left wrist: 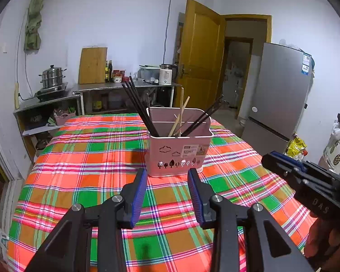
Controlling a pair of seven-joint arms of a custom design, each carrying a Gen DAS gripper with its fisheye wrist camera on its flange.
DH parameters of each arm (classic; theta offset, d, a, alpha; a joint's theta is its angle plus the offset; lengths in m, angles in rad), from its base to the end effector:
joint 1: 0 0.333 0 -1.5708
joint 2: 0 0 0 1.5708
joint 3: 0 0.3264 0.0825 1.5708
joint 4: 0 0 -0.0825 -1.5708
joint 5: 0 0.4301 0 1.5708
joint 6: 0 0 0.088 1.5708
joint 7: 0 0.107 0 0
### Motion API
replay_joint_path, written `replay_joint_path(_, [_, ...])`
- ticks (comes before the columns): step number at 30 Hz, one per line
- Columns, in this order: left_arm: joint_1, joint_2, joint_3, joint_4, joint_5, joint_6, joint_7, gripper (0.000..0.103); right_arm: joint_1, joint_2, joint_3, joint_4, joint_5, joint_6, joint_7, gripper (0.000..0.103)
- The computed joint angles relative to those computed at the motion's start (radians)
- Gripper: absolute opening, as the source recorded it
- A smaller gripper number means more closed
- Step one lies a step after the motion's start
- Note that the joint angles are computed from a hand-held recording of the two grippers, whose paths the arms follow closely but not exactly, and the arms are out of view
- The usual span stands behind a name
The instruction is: Organize utensils
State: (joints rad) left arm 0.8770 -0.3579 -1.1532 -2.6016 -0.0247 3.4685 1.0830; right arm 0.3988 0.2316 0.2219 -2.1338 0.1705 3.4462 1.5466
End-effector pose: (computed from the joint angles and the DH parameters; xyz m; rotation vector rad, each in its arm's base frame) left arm 0.4862 -0.1467 0.4047 -1.6689 1.5386 -1.0109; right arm 0.5442 0.3554 0.4112 -1.7589 1.1466 -0.5008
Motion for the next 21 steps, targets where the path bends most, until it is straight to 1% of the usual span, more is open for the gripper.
replay_joint_path(1, [0.004, -0.007, -0.010, -0.003, -0.005, 0.002, -0.001, 0.037, 0.009, -0.003, -0.007, -0.009, 0.007, 0.003, -0.007, 0.022])
replay_joint_path(4, [0.012, -0.022, -0.032, -0.014, -0.009, 0.015, -0.013, 0.037, 0.004, -0.007, -0.001, -0.033, 0.000, 0.013, -0.003, 0.022])
replay_joint_path(6, [0.022, -0.028, -0.044, -0.017, -0.006, 0.018, -0.021, 0.037, 0.032, -0.009, -0.023, -0.041, 0.026, 0.018, -0.026, 0.022])
replay_joint_path(11, [0.043, -0.038, -0.070, -0.019, 0.009, 0.018, -0.045, 0.037, 0.042, -0.011, -0.029, -0.055, 0.040, 0.023, -0.047, 0.022])
replay_joint_path(21, [0.054, -0.049, -0.072, -0.022, 0.051, 0.018, -0.090, 0.037, 0.040, -0.009, -0.022, -0.056, 0.043, 0.020, -0.046, 0.022])
